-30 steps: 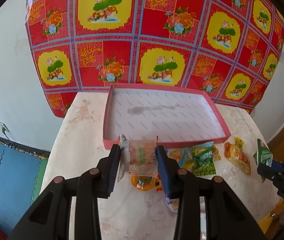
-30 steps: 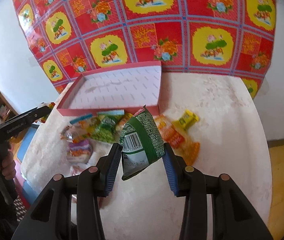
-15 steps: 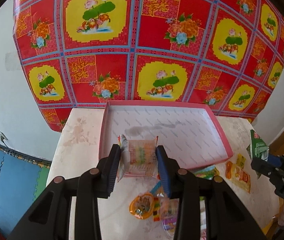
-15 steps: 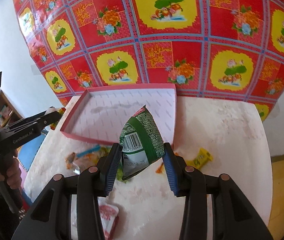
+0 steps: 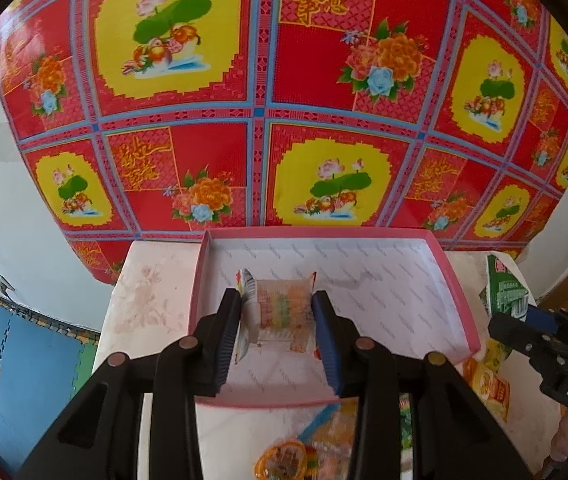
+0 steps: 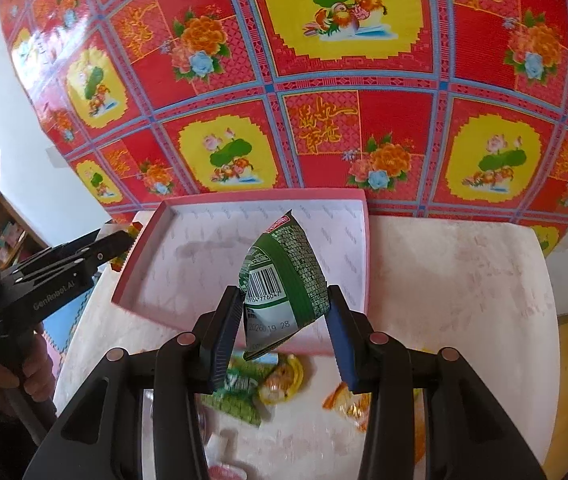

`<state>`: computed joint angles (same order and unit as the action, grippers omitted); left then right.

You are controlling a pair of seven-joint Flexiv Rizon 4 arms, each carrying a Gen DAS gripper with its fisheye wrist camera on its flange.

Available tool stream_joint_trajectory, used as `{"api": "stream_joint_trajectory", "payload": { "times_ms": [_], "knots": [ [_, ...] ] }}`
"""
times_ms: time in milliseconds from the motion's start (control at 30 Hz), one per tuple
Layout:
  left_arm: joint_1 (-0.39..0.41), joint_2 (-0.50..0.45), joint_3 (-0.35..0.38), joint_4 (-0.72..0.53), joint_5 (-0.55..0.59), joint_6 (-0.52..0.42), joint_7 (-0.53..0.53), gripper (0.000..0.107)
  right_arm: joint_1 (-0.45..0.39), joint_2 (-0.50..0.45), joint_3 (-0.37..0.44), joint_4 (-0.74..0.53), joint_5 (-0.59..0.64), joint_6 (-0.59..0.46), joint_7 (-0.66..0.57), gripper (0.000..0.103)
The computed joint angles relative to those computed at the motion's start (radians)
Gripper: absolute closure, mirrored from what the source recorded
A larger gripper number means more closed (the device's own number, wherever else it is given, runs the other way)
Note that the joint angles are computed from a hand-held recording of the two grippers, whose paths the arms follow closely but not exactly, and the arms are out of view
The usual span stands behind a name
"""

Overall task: Organize snacks
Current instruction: 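Release the candy packet into the pink box while the right tool drops the pea bag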

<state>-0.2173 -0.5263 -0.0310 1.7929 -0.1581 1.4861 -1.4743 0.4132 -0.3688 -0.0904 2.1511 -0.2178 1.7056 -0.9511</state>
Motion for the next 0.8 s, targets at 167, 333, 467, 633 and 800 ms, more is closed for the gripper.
{"api": "stream_joint_trajectory", "payload": {
  "times_ms": [167, 333, 467, 633, 800],
  "knots": [
    [-0.004, -0.038, 0.001, -0.052, -0.003, -0.016, -0.007, 0.068, -0.067, -0.046, 0.063, -0.069, 0.000, -0.034, -0.004, 0.059],
    [-0.026, -0.083, 0.029, -0.114, 0.011, -0.044, -0.023, 0.068, -0.123, -0.099, 0.120, -0.136, 0.002, -0.060, -0.011, 0.059],
    [-0.029, -0.125, 0.032, -0.163, 0.011, -0.069, -0.035, 0.068, -0.150, -0.137, 0.149, -0.179, 0.007, -0.082, -0.015, 0.059],
    [-0.044, -0.173, 0.052, -0.222, 0.026, -0.100, -0.056, 0.068, -0.166, -0.178, 0.164, -0.221, 0.007, -0.100, -0.025, 0.059],
    [-0.050, -0.224, 0.061, -0.283, 0.036, -0.143, -0.079, 0.068, -0.173, -0.214, 0.164, -0.262, 0.009, -0.123, -0.030, 0.059]
  ]
}}
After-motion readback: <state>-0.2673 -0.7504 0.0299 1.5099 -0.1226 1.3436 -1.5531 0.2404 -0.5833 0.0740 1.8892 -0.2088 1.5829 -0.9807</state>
